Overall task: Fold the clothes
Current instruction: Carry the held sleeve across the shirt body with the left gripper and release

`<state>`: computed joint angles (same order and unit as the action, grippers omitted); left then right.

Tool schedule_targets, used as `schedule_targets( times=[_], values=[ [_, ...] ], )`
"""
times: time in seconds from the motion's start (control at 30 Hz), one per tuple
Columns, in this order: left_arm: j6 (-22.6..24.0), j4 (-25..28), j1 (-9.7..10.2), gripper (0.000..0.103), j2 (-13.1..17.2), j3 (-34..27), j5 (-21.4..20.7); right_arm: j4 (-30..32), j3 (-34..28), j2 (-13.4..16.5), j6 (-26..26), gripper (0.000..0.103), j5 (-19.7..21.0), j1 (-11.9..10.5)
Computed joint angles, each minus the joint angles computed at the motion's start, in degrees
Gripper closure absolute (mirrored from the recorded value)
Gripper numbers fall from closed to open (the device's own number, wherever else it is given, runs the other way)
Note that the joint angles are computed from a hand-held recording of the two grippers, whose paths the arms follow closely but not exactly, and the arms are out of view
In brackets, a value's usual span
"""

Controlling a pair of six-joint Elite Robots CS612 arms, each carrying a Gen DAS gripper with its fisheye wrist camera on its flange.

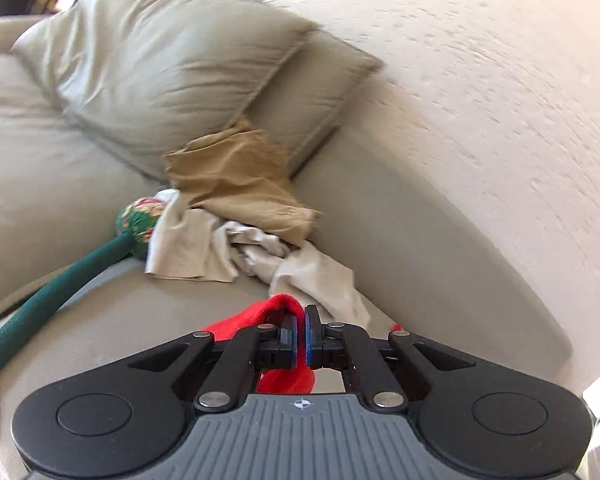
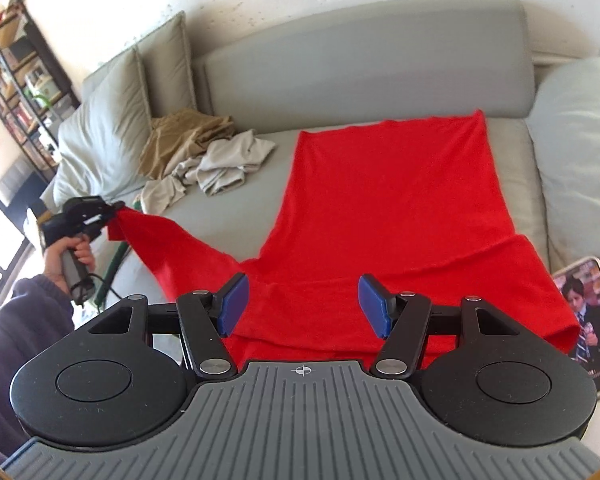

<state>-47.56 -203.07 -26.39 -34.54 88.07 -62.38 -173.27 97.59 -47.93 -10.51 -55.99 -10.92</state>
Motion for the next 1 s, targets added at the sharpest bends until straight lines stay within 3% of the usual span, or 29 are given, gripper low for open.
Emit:
schedule_targets(
  times=[0.13,0.27,0.43,0.53,0.67,0.73,0.77,0.8,0.9,1.0],
  values=[
    [9.54,1.65,-5.46,0.1,-2.15,1.46,1.87,-0.55,2.61,-0.4,3.14,0.039,-2.65,-2.25],
    [18.13,5.59,-11.34,0.1,-1.96,0.19,8.32,0.5,5.12,-0.33,4.41,0.039,-3.1,-4.4],
    [20.79,15.45,-16.34,0.1,0.82,-6.13,14.72,2.47,7.11,0.26,3.56,0.039,-0.17,-6.71],
    [26.27,19.07,-18.6,0.1,4.06,-12.05,19.76,3.21,7.37,0.61,3.99,0.039,1.96,-7.96],
    [34.95,21.94,-20.06,0.099,7.65,-18.28,15.39,0.82,7.67,0.83,5.59,0.039,3.35,-9.23],
    [37.07,30.31,-20.15,0.08,8.1,-20.25,9.84,-0.09,7.8,0.92,6.4,0.039,3.65,-9.74],
    [38.85,34.09,-20.25,0.075,8.16,-20.72,7.34,-0.04,7.78,0.97,6.66,0.039,3.84,-9.95],
    [40.82,35.47,-20.54,0.067,8.14,-20.45,6.66,0.29,7.72,1.01,6.84,0.039,4.03,-10.12],
    [45.57,34.15,-21.31,0.061,7.55,-18.07,5.14,1.22,7.64,1.08,7.06,0.039,4.33,-10.49],
    [44.75,32.51,-21.4,0.055,5.93,-15.1,3.41,2.04,7.41,1.27,6.85,0.039,4.55,-10.5]
  ],
)
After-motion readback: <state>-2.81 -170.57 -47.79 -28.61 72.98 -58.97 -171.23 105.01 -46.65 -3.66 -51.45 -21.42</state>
